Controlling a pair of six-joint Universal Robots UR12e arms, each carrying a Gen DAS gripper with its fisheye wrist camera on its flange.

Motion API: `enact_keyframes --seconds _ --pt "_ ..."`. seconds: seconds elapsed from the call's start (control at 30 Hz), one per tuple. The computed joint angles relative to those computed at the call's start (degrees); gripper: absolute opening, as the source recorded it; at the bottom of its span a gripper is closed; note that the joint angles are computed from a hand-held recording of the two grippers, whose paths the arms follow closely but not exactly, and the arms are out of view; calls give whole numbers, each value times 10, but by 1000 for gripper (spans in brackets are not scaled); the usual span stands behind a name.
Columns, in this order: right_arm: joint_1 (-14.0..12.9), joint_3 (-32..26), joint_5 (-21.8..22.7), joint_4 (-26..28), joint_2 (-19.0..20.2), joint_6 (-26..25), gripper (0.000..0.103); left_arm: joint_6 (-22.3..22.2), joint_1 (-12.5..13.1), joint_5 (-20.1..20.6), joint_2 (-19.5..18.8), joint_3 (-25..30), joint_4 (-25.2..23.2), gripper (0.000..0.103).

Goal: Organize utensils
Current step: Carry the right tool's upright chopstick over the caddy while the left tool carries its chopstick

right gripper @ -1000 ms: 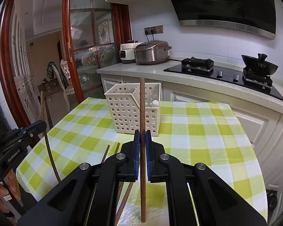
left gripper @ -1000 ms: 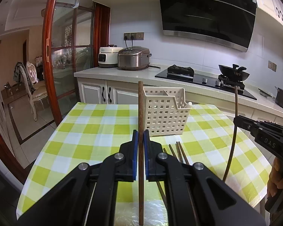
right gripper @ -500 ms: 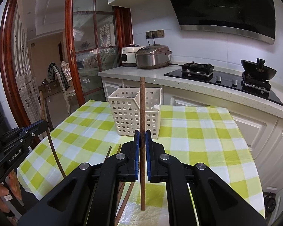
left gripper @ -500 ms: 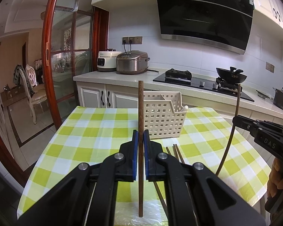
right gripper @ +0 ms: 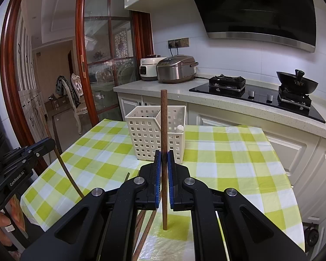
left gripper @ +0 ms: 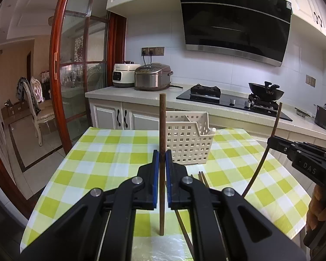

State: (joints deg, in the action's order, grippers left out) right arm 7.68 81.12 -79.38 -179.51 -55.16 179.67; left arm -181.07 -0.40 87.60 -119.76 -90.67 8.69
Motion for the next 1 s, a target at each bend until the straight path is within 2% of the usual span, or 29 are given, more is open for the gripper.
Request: enact_keyframes --seconds 0.43,0.57,0.83,1.0 --pt "5 -35 -2 3 16 -17 6 14 -1 -9 -13 31 8 6" --pt "2 -66 8 16 29 -17 6 11 4 -35 -19 54 -8 6" --pt "0 -153 7 46 62 -19 6 21 7 -62 -46 144 -55 6" --pt "0 -231 12 81 93 -14 6 20 6 -67 -71 214 -81 6"
